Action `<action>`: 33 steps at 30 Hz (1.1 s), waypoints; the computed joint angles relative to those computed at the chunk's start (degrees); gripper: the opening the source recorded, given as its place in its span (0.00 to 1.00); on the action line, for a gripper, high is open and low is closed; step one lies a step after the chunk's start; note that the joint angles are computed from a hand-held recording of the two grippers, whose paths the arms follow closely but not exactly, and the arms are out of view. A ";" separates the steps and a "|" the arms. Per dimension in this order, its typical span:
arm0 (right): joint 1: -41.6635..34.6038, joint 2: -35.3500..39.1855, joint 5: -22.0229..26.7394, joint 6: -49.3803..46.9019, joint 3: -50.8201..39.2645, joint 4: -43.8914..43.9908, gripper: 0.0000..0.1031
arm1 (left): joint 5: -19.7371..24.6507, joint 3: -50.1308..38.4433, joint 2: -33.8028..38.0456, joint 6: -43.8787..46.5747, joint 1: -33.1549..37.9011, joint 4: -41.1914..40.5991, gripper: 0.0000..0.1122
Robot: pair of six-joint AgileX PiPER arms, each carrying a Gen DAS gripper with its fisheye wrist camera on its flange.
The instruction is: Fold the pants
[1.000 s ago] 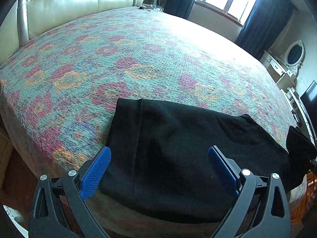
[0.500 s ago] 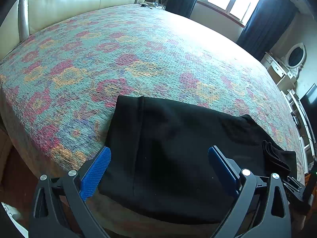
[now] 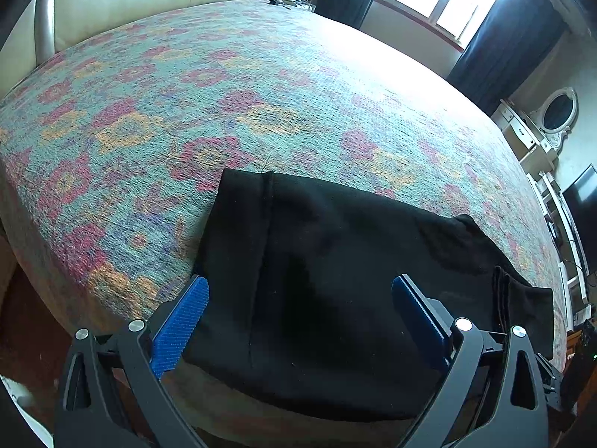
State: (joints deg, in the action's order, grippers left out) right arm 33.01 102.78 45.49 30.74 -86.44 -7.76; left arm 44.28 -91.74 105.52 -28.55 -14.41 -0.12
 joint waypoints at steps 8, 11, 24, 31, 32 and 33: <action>-22.39 -12.38 3.19 -37.18 5.73 43.44 0.70 | -0.20 0.31 -0.05 0.75 0.38 -1.70 0.87; -38.60 -13.91 9.39 -50.57 7.40 55.59 0.71 | -0.41 0.30 0.06 0.80 0.77 -2.45 0.87; -59.96 5.69 18.42 -61.03 6.94 74.37 0.71 | -0.36 0.35 0.04 1.73 0.10 -2.51 0.87; -59.47 10.29 18.66 -60.66 5.20 76.06 0.26 | 0.05 0.30 0.41 2.54 0.77 -4.81 0.87; -59.85 10.69 18.94 -61.40 5.48 76.62 0.24 | 0.04 0.37 0.32 2.40 0.78 -4.88 0.87; -60.13 11.06 18.98 -62.04 5.74 77.16 0.21 | 0.05 0.35 0.34 2.37 0.78 -4.87 0.87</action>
